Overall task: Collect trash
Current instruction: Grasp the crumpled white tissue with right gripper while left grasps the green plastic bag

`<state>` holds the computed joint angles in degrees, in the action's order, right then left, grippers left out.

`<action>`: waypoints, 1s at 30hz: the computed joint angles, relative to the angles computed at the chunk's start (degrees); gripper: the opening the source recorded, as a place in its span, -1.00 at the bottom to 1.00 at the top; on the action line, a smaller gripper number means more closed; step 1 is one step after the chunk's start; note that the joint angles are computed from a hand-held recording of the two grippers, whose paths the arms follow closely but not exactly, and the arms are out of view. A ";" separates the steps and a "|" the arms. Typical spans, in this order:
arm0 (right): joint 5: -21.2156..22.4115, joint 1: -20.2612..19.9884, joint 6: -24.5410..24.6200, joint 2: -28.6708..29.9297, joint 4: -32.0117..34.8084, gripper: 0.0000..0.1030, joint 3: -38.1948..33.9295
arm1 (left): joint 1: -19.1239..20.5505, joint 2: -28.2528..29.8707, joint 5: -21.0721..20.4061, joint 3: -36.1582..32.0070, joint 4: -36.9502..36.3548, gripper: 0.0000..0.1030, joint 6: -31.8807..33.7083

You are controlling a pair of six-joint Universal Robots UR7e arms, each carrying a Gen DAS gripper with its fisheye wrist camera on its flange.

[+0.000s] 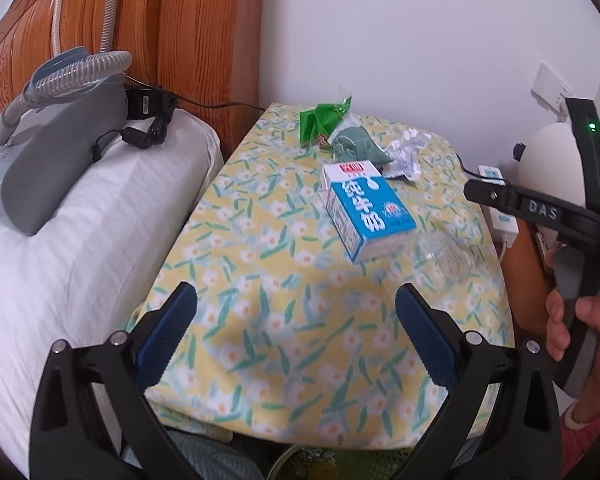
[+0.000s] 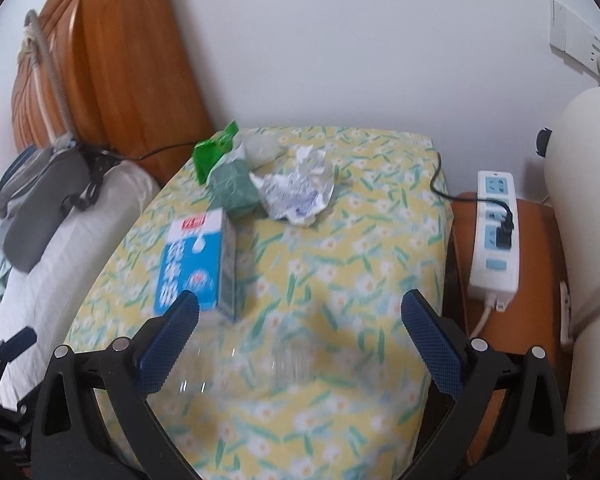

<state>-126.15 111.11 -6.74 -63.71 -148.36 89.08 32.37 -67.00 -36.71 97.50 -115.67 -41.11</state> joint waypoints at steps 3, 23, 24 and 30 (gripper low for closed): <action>1.72 -1.68 3.12 3.21 2.48 0.95 -5.54 | 1.22 1.29 0.39 -1.84 -0.55 0.85 0.74; -2.03 -5.07 11.14 22.16 21.17 0.29 -32.06 | 4.20 5.57 0.71 -8.12 -0.23 0.85 2.24; -0.86 -5.28 11.35 21.68 20.63 0.23 -31.08 | 4.22 5.68 0.67 -8.24 -0.28 0.85 2.26; 1.93 -5.50 9.76 20.17 17.32 -0.34 -28.74 | 4.56 6.93 0.27 -9.67 -1.75 0.85 3.89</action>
